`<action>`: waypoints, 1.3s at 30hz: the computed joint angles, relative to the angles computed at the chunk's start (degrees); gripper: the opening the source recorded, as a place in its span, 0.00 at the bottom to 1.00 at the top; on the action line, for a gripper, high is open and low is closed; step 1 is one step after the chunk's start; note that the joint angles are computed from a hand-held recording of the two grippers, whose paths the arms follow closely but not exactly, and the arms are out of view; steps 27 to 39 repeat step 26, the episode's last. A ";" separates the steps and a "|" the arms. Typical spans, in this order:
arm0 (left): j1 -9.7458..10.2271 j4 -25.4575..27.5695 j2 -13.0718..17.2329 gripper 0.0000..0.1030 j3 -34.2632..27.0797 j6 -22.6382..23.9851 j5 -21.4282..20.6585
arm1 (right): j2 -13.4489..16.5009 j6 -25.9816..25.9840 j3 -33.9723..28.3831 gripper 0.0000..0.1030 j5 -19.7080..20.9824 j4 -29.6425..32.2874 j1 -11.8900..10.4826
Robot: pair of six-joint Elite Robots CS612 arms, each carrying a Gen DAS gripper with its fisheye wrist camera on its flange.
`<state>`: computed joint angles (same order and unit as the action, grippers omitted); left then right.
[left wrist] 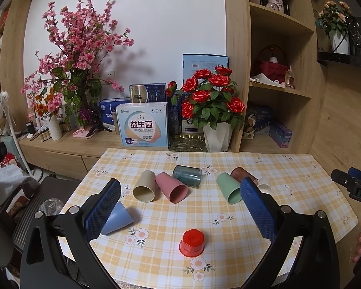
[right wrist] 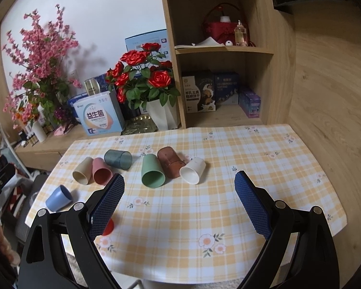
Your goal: Flip cup upside down
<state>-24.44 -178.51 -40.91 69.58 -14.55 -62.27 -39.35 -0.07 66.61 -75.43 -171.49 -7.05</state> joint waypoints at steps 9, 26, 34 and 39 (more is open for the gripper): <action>-0.03 0.64 0.10 0.94 -0.20 0.26 -0.54 | -0.13 -1.43 0.55 0.87 -0.11 -2.15 0.11; 0.03 2.12 0.16 0.94 -0.35 -0.10 -0.69 | -0.10 -2.18 0.58 0.87 -1.22 -2.79 0.27; 0.03 2.12 0.16 0.94 -0.35 -0.10 -0.69 | -0.10 -2.18 0.58 0.87 -1.22 -2.79 0.27; 0.03 2.12 0.16 0.94 -0.35 -0.10 -0.69 | -0.10 -2.18 0.58 0.87 -1.22 -2.79 0.27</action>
